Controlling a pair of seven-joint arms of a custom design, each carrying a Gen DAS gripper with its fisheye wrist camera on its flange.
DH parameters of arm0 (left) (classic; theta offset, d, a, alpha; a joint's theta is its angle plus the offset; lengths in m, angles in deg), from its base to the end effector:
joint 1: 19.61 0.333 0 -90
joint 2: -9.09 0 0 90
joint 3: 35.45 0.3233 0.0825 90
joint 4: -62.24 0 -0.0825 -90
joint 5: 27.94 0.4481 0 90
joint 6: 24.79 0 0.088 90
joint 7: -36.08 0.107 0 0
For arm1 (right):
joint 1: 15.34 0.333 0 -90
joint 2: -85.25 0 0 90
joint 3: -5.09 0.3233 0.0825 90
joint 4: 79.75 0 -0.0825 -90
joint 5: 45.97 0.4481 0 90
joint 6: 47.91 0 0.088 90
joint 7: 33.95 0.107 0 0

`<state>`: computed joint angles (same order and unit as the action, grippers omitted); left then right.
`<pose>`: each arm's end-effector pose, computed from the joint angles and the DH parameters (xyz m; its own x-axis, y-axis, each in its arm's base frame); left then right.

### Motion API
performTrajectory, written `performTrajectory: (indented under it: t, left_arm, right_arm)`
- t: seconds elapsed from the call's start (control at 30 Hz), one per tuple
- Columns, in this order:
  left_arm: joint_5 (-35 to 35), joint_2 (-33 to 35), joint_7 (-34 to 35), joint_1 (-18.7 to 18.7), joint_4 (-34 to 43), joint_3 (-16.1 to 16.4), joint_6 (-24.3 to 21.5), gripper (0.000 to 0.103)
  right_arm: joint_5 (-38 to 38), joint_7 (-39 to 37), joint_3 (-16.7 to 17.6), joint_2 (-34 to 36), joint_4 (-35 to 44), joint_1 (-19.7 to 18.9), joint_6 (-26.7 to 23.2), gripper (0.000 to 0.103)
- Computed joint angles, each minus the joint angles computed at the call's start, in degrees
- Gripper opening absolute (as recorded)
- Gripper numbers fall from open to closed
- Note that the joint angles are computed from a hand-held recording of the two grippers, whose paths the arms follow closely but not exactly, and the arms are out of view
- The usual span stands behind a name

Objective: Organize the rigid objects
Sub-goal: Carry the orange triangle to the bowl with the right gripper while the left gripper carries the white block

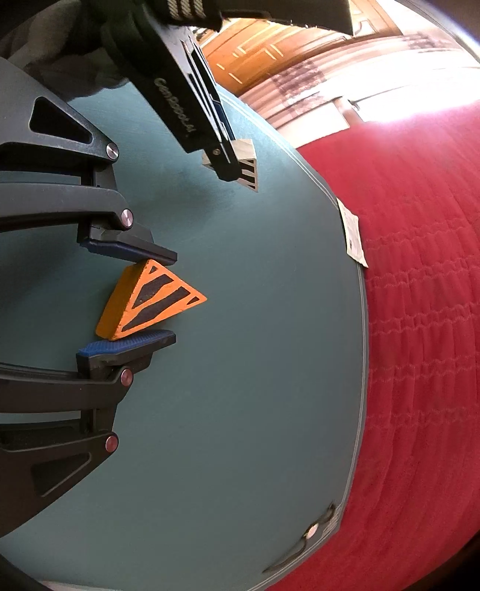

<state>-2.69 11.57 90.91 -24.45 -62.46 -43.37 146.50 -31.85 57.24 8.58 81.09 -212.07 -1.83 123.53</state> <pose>0.6146 -0.1695 0.4268 -0.0510 -0.9950 0.0857 -0.7113 -0.0241 -0.7024 0.5771 0.1586 0.4302 0.1239 -0.9717 -0.2012 -0.7510 0.0407 -0.6590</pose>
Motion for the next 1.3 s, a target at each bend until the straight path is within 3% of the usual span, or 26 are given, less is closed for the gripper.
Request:
performTrajectory:
  t: [0.33, 0.63, 0.77, 1.0, 1.23, 1.3]
  left_arm:
    - [-2.4, -1.1, 4.2, -0.8, -1.6, -1.1, 1.5, 0.031]
    - [-3.2, -1.0, 6.2, -1.5, -1.8, -1.3, 1.7, 0.031]
    - [-3.2, -0.9, 5.9, -1.5, -1.7, -1.2, 1.5, 0.031]
    - [-5.1, -1.2, 7.4, -1.6, -2.2, -1.3, 1.8, 0.031]
    - [-4.7, -1.2, 6.9, -1.6, -2.2, -1.3, 1.6, 0.031]
    - [-4.7, -1.2, 6.8, -1.6, -2.2, -1.3, 1.6, 0.031]
  right_arm:
    - [0.0, 3.4, 0.3, -6.7, -6.6, -1.5, 1.2, 0.036]
    - [0.9, 1.8, 0.2, -8.9, -8.9, -1.6, 1.8, 0.036]
    - [3.7, -1.0, -1.2, -8.4, -8.3, 0.2, 0.2, 0.038]
    - [-1.6, 1.6, 1.9, -8.1, -8.5, -2.5, -1.2, 0.038]
    - [-5.7, 5.6, 2.9, -8.1, -8.8, -4.1, -1.0, 0.038]
    - [-7.6, 7.2, 3.5, -8.4, -9.0, -4.8, -0.9, 0.034]
